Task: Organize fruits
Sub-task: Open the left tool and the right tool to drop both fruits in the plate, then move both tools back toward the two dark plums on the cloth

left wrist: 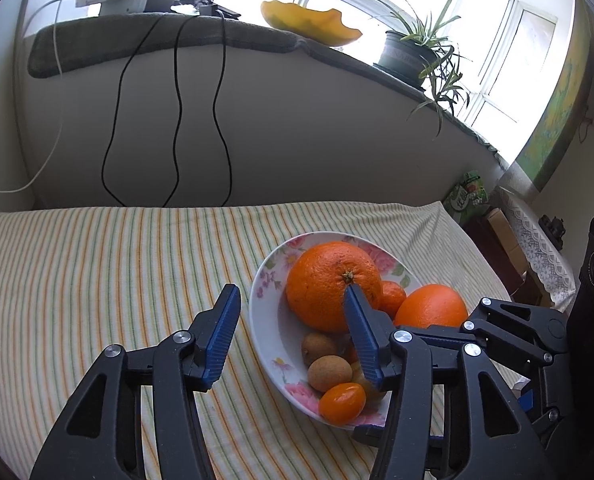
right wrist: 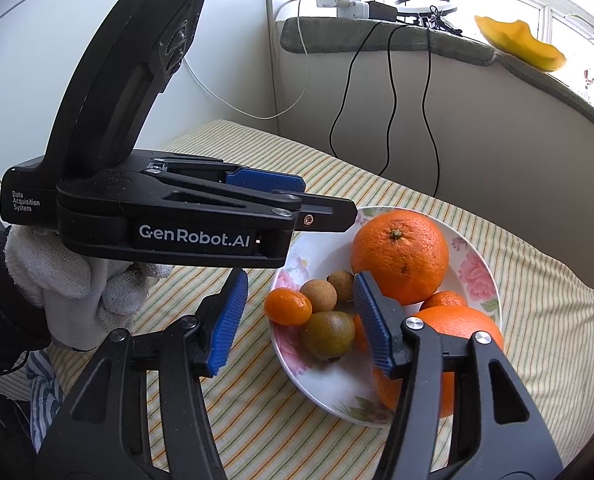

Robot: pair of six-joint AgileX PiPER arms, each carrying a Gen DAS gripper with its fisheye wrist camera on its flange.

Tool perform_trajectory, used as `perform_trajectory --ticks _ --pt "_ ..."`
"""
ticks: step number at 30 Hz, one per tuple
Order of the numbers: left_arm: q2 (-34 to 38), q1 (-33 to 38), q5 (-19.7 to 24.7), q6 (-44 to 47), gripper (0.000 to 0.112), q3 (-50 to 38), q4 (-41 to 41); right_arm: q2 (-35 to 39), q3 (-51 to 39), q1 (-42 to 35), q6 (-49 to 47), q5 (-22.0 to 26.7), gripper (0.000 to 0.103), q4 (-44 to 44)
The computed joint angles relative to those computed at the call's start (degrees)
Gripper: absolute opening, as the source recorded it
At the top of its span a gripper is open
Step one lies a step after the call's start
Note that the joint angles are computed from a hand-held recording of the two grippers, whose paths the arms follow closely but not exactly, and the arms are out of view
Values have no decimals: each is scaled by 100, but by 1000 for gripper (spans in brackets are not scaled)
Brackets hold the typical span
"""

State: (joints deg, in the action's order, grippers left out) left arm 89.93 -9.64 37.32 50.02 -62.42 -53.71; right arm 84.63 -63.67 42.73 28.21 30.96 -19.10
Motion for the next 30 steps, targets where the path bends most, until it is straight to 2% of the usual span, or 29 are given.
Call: perform_trajectory --ticks 2,3,6,7,11,30 --pt "-27 -30 -51 -58 64 11 61 5 -19 16 13 39 58 -24" --pt "-47 -41 -77 -65 64 25 75 5 -23 28 49 54 59 -56" --pt "-95 -85 -151 -153 69 38 199 -15 -15 77 264 47 80 -254" --pt "-116 -98 -183 -187 70 48 238 -12 -28 98 356 50 81 -352" --pt "-161 -141 -271 -514 78 19 532 -13 -62 142 370 126 81 -405" --pt "-601 -59 -306 -608 79 274 700 -101 -137 392 783 419 82 -713"
